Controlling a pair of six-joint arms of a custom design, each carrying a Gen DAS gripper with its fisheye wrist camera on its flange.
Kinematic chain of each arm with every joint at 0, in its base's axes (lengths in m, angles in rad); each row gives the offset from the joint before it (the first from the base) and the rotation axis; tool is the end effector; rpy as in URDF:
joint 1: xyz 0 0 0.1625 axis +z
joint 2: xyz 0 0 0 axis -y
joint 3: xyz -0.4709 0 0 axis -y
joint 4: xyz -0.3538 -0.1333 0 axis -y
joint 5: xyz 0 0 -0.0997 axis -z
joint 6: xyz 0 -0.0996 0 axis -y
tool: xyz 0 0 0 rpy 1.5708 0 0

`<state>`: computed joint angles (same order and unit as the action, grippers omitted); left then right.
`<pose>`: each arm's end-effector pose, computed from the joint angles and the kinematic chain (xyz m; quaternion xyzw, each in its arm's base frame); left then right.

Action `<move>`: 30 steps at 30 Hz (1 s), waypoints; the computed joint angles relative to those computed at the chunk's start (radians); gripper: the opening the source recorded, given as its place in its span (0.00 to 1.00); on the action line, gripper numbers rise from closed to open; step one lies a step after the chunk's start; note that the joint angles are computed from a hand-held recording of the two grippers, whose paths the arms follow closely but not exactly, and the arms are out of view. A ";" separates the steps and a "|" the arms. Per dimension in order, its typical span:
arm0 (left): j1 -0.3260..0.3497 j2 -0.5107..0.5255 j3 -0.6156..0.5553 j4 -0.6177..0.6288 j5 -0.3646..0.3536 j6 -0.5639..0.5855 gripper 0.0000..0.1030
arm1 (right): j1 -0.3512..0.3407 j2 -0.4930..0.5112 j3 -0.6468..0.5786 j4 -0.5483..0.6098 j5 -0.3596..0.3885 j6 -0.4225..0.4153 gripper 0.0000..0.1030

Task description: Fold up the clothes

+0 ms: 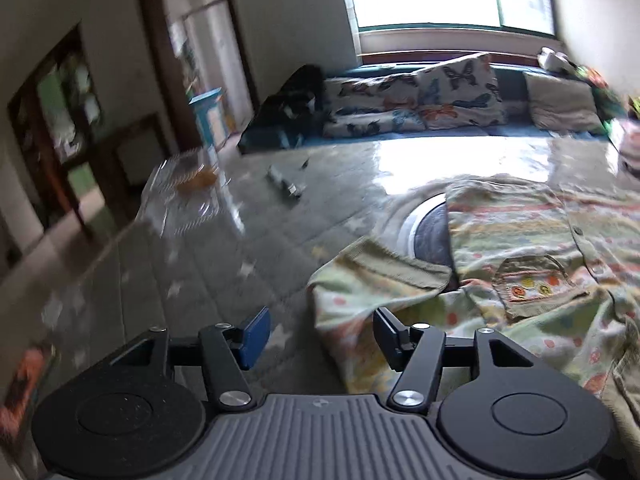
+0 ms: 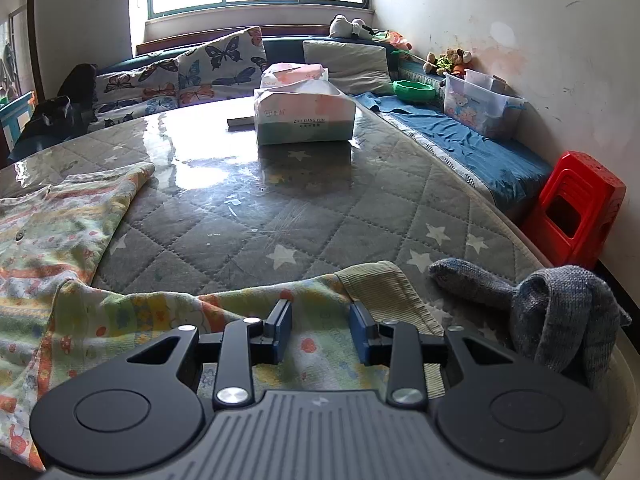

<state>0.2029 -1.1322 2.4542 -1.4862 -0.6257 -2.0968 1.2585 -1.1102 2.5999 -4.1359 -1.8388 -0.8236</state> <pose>-0.1977 -0.2592 0.1380 0.0330 0.7394 -0.4353 0.5125 -0.0119 -0.3848 0.2737 0.1490 -0.8408 0.3662 0.3698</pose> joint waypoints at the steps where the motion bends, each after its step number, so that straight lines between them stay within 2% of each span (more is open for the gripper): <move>1: 0.007 0.010 -0.001 -0.015 0.015 0.035 0.59 | 0.000 -0.001 0.001 0.001 0.001 0.002 0.31; 8: 0.094 0.095 0.002 -0.185 0.105 0.351 0.61 | -0.005 -0.005 0.006 0.002 0.009 0.008 0.32; 10: 0.122 0.105 0.010 -0.251 0.124 0.430 0.60 | 0.010 0.001 0.019 -0.014 0.006 -0.029 0.32; 12: 0.146 0.101 0.029 -0.338 0.135 0.494 0.55 | 0.026 0.008 0.032 -0.032 0.004 -0.068 0.32; 13: 0.155 0.099 0.040 -0.379 0.139 0.522 0.48 | 0.040 0.022 0.046 -0.062 0.011 -0.105 0.32; 15: 0.163 0.090 0.061 -0.454 0.146 0.567 0.39 | 0.068 0.014 0.052 -0.033 0.020 -0.108 0.32; 17: 0.166 0.080 0.084 -0.528 0.148 0.608 0.20 | 0.095 -0.010 0.051 0.045 0.036 -0.094 0.34; 19: 0.165 0.068 0.109 -0.597 0.151 0.633 0.11 | 0.125 -0.020 0.049 0.107 0.050 -0.093 0.34; 22: 0.158 0.042 0.133 -0.618 0.149 0.594 0.04 | 0.175 -0.008 0.049 0.154 0.061 -0.120 0.36; 23: 0.152 0.028 0.137 -0.604 0.148 0.561 0.03 | 0.211 0.006 0.045 0.175 0.053 -0.123 0.39; 25: 0.135 -0.004 0.141 -0.543 0.149 0.468 0.03 | 0.249 0.021 0.041 0.211 0.056 -0.138 0.40; 30: 0.058 -0.123 0.105 -0.154 0.121 0.069 0.02 | 0.337 0.090 0.028 0.264 0.047 -0.176 0.40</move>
